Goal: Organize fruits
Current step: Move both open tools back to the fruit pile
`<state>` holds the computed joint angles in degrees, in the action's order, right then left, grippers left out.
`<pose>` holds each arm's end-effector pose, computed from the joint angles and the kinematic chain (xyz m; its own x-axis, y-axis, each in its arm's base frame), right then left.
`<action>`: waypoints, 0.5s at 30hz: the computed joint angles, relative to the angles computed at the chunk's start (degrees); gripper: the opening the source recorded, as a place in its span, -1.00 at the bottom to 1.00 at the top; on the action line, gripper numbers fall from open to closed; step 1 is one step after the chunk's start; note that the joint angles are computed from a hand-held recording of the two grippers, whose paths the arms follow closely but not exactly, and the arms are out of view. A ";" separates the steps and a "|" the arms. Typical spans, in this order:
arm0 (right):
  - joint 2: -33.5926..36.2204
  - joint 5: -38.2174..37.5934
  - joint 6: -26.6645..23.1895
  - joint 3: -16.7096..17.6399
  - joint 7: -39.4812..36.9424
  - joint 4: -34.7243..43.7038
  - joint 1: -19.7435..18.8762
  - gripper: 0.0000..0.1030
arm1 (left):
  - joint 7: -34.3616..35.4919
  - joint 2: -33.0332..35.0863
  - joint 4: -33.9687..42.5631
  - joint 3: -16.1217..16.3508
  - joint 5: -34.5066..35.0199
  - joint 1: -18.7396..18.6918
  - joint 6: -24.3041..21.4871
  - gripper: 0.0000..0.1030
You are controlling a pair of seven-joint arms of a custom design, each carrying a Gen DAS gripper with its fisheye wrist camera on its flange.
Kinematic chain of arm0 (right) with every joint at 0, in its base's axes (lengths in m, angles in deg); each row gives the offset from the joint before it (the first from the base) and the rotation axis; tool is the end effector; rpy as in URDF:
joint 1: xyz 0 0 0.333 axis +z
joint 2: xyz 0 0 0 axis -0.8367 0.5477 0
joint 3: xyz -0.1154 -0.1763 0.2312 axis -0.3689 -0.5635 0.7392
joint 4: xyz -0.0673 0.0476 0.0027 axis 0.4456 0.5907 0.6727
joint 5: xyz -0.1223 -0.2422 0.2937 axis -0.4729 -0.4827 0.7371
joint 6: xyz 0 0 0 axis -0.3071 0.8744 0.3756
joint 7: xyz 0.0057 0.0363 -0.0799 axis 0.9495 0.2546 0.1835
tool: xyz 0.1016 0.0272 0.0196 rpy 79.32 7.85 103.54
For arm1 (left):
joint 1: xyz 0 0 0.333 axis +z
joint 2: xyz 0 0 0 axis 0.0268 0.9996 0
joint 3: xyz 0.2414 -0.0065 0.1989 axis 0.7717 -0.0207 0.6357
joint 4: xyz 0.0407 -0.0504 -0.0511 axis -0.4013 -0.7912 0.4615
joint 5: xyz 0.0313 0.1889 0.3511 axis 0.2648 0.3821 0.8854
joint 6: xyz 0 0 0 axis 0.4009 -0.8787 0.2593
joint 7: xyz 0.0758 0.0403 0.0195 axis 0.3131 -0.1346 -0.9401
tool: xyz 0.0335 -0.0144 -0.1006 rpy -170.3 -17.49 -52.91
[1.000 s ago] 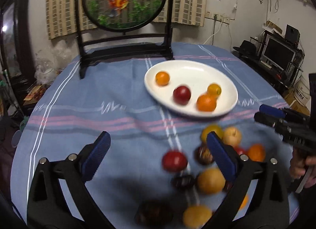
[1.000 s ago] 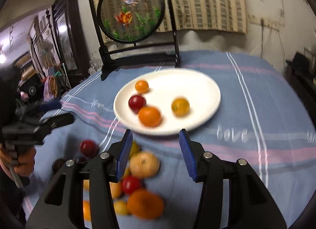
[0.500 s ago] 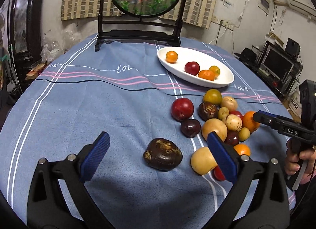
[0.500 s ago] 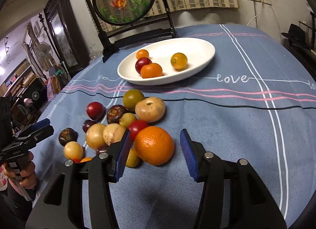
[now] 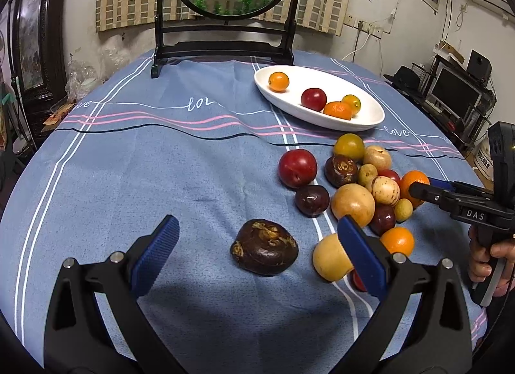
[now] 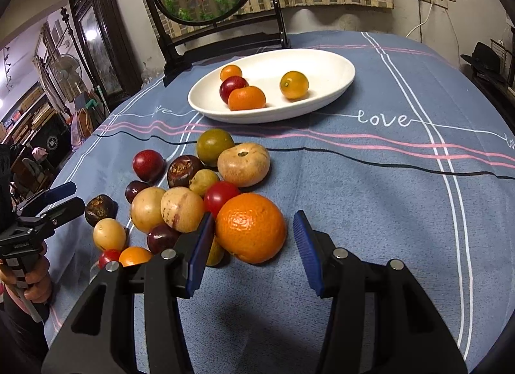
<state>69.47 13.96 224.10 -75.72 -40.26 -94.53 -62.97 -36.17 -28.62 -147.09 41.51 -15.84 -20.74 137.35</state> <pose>0.6862 0.0074 0.3249 0.3663 -0.9029 -0.2247 -0.6995 -0.1080 -0.7064 0.6351 -0.2504 0.3920 -0.0865 -0.9884 0.1251 -0.6926 -0.0306 -0.7207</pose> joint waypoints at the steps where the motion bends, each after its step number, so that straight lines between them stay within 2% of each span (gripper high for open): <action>1: 0.07 -0.32 -0.11 -0.12 0.32 0.04 0.10 0.01 | -0.08 -0.02 -0.01 0.08 0.02 -0.09 -0.06 0.95; 9: 0.46 -2.50 -0.80 -0.25 2.40 0.30 0.07 0.01 | 0.36 0.05 0.10 -0.17 -0.03 0.04 -0.17 0.95; 11: 0.43 -1.70 -0.91 0.34 1.54 0.30 -0.50 -0.11 | 1.10 0.16 0.19 -0.83 -0.62 0.53 -0.40 0.95; 15: 0.38 0.62 -0.19 0.83 0.16 0.34 -1.02 -0.12 | 5.12 0.68 0.76 -4.18 -4.49 3.20 -1.85 0.95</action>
<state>69.85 14.58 223.92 -74.89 -40.10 -94.19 -63.99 -31.05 -27.94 -146.33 37.33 -20.33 -17.54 135.50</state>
